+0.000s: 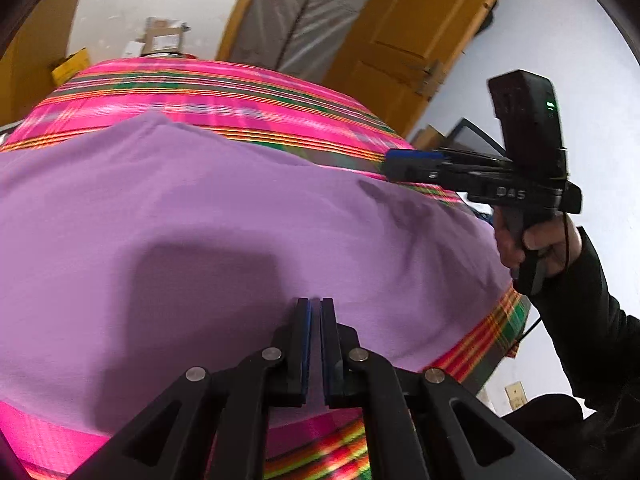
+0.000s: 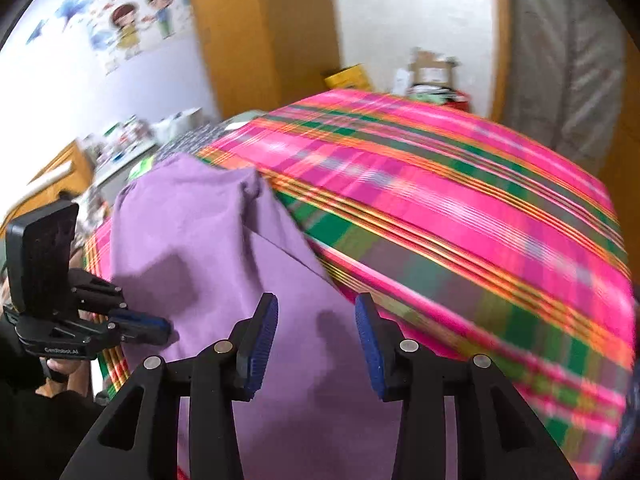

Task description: Fold clothes

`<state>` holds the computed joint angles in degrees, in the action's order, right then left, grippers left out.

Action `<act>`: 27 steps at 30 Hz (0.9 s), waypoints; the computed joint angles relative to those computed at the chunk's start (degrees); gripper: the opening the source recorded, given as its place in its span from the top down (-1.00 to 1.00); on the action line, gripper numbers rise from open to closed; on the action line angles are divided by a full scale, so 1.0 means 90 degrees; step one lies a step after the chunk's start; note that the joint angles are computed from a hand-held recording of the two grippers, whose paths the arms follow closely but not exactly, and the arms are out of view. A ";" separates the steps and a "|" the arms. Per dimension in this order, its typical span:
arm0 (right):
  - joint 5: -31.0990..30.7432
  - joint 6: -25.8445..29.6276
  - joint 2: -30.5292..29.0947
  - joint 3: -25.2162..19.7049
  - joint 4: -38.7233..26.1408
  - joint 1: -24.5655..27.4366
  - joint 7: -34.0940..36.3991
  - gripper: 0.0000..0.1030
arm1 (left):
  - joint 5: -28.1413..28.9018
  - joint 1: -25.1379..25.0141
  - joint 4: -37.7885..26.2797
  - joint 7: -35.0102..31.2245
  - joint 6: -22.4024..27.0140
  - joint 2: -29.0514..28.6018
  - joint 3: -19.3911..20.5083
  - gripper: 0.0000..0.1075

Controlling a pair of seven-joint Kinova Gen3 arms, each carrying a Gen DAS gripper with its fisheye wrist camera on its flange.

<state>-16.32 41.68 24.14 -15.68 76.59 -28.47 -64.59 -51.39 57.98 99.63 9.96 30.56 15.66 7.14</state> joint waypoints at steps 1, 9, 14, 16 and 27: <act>0.0141 0.0135 0.0124 0.0047 -0.0194 -0.0130 -0.0036 0.19 | -0.0032 0.0020 0.0052 0.0092 0.0006 -0.0033 -0.0035 0.95; 0.0652 0.0829 0.0920 -0.0059 -0.1293 -0.0687 0.0886 0.24 | -0.0261 -0.0162 0.0324 0.0405 -0.0250 -0.0148 -0.0003 0.95; 0.0716 0.1484 0.1414 0.0132 -0.2077 -0.0906 0.0873 0.34 | -0.0505 -0.0174 0.0529 0.0684 -0.0546 -0.0231 -0.0098 0.95; 0.0526 0.1711 0.1556 0.0075 -0.2302 -0.0789 0.0930 0.36 | -0.0591 -0.0188 0.0569 0.0774 -0.0624 -0.0238 -0.0105 0.95; 0.0098 0.1982 0.1714 0.0075 -0.2610 -0.0633 0.1250 0.73 | -0.1049 -0.0186 0.0716 0.1290 -0.0903 -0.0259 -0.0180 0.95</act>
<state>-15.44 59.52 39.57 -15.00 53.10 -34.17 -53.34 -60.84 56.31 106.08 21.57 22.43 13.33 5.51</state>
